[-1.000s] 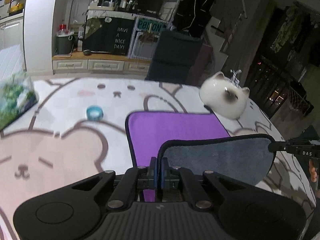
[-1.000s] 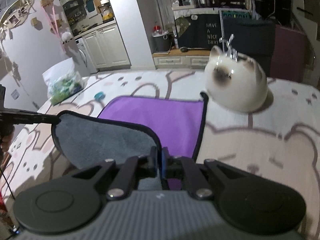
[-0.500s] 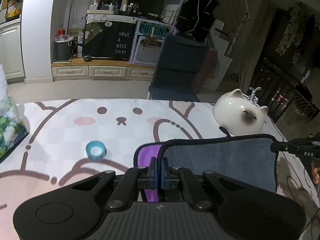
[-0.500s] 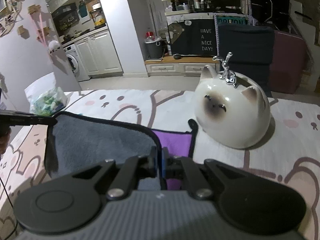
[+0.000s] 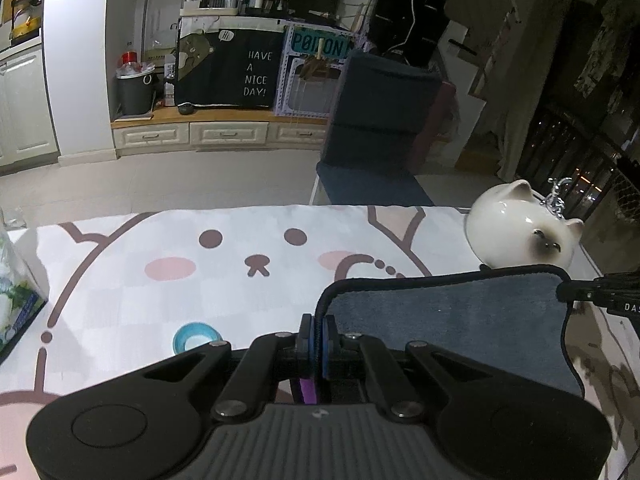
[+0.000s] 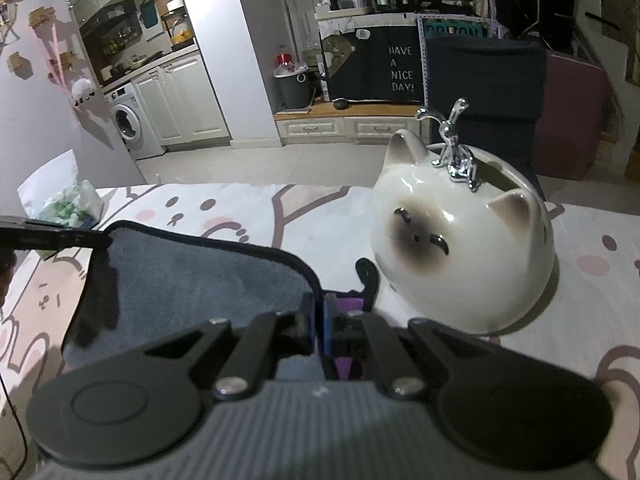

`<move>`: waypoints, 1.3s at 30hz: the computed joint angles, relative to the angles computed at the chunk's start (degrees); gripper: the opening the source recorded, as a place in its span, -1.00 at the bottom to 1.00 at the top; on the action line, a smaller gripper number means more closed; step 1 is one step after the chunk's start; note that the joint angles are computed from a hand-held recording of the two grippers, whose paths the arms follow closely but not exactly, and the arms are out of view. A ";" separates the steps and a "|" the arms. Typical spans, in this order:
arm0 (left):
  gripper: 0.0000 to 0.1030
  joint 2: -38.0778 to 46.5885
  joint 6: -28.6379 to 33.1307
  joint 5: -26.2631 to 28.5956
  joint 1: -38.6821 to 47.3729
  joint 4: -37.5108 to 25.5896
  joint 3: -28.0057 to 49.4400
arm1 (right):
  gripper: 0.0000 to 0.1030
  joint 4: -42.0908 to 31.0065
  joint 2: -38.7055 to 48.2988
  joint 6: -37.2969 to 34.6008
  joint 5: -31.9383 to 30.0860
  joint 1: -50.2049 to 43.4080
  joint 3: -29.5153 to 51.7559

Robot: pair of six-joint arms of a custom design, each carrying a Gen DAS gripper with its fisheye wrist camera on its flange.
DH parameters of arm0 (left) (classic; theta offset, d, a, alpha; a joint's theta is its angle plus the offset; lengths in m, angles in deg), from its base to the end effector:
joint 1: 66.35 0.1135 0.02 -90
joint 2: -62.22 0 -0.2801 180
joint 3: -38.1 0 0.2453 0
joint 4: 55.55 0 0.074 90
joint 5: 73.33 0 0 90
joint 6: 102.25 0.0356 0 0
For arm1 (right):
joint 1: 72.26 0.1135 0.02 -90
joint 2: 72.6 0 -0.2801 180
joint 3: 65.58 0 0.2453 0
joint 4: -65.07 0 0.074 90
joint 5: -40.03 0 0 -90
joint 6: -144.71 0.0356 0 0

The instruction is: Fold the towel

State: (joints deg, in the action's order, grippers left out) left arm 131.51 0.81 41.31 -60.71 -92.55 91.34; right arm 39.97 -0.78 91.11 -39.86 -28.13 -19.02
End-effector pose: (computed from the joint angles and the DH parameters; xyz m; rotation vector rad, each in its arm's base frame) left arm 0.2210 0.0069 0.2227 0.3319 2.3973 -0.3891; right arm 0.1651 0.1515 0.1910 -0.0881 2.4733 0.4093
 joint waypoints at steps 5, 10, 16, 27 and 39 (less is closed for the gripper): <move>-0.93 2.69 -1.45 -2.82 -2.17 1.51 0.63 | -0.90 -0.13 1.97 0.75 0.57 0.40 0.93; -0.93 4.99 -2.82 -5.56 -4.01 2.78 0.21 | -0.89 2.01 6.32 1.49 -0.24 -0.23 1.61; 0.15 5.08 -4.49 -9.32 -6.34 1.51 0.76 | 0.50 3.70 8.85 3.07 -3.19 -0.33 2.13; 1.00 -1.46 -6.61 -15.98 -10.31 -0.20 -1.76 | 1.00 0.43 5.65 9.97 4.11 6.97 2.26; 1.00 -11.82 -9.17 -17.20 -14.32 -8.57 -1.54 | 1.00 -9.84 0.66 16.01 9.34 13.00 5.89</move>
State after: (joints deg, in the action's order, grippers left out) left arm 119.69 -8.36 24.11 -75.03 -101.12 89.80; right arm 30.13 -0.12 107.13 -30.52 -15.13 -13.13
